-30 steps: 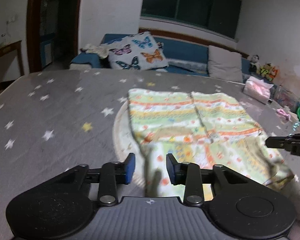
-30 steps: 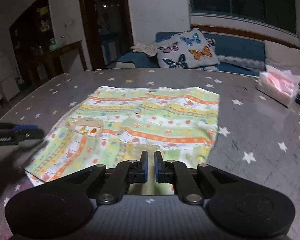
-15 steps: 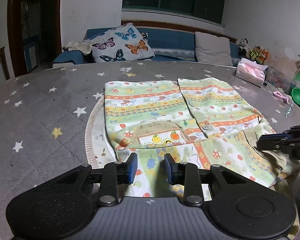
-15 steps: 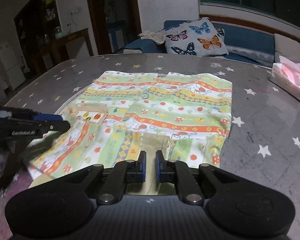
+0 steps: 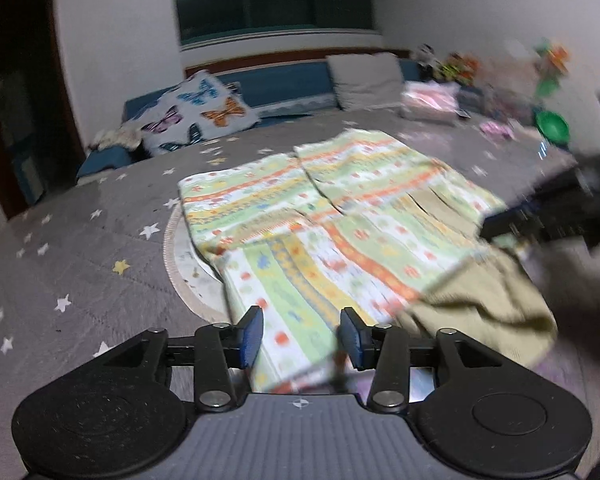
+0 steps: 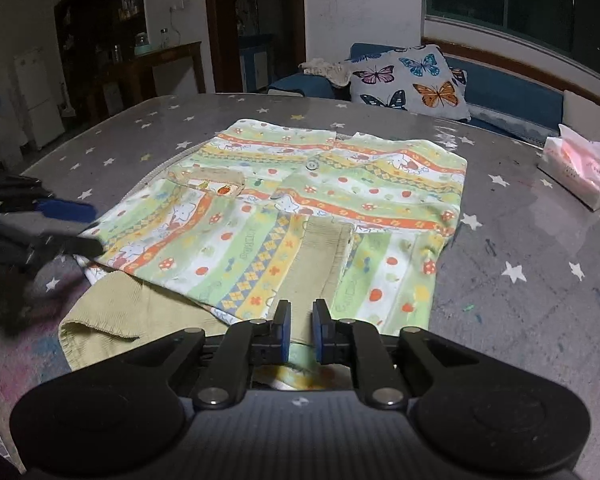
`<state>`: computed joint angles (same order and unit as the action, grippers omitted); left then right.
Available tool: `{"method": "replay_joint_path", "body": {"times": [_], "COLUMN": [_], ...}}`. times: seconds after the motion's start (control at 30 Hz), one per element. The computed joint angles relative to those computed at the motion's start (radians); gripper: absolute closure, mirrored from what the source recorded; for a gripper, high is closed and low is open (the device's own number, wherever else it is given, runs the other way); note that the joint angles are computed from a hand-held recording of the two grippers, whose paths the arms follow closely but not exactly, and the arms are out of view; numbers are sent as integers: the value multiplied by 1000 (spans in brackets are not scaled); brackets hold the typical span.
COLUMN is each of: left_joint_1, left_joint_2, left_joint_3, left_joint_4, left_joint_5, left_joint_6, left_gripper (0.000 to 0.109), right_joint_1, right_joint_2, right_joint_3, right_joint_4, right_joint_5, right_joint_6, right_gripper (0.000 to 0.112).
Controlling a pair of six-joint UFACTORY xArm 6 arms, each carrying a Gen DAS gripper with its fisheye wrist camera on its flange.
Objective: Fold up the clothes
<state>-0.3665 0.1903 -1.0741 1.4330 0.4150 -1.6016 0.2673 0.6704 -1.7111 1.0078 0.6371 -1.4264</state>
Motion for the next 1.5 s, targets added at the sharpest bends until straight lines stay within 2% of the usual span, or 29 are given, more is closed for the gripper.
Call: {"method": "replay_joint_path", "body": {"times": [0.1,0.2,0.5,0.53,0.6,0.63,0.7,0.77,0.83,0.97,1.13,1.23,1.3,1.33,1.43,1.5], "left_joint_1": [-42,-73,-99,-96,-80,-70,-52,-31,-7,24,62,74,77,77,70,59], "left_joint_2": [-5,22,125,129,134,136,141,142,141,141,161,165,160,155,124,92], "left_joint_3": [14,-7,-131,-140,-156,-163,-177,-188,-196,-212,-247,-251,-243,-236,-198,-159], "left_joint_4": [51,97,253,271,312,327,330,318,309,257,201,175,171,176,244,276], "left_joint_5": [17,21,8,1,-33,-54,-85,-116,-149,-174,-227,-238,-243,-244,-236,-215], "left_joint_6": [62,94,35,16,-38,-66,-103,-135,-176,-194,-181,-163,-160,-162,-217,-230], "left_gripper": [54,53,54,55,75,80,96,99,100,101,101,101,100,98,95,88], "right_joint_1": [-11,-18,-35,-37,-42,-43,-47,-50,-50,-42,-12,8,17,18,14,7], "right_joint_2": [-11,-20,-76,-83,-96,-104,-115,-123,-132,-140,-106,-73,-51,-40,-22,-13], "right_joint_3": [2,15,83,90,105,116,131,145,162,177,138,100,73,54,17,-10], "right_joint_4": [-1,-28,-15,-14,-18,-23,-36,-47,-40,24,107,130,103,69,13,-2], "right_joint_5": [22,27,0,-3,-4,-5,2,14,17,23,30,27,30,41,67,93], "right_joint_6": [9,5,-77,-89,-123,-142,-175,-209,-262,-379,-449,-453,-421,-379,-291,-246], "right_gripper": [99,91,85,80,72,69,68,60,60,49,49,54,66,80,91,93]}}
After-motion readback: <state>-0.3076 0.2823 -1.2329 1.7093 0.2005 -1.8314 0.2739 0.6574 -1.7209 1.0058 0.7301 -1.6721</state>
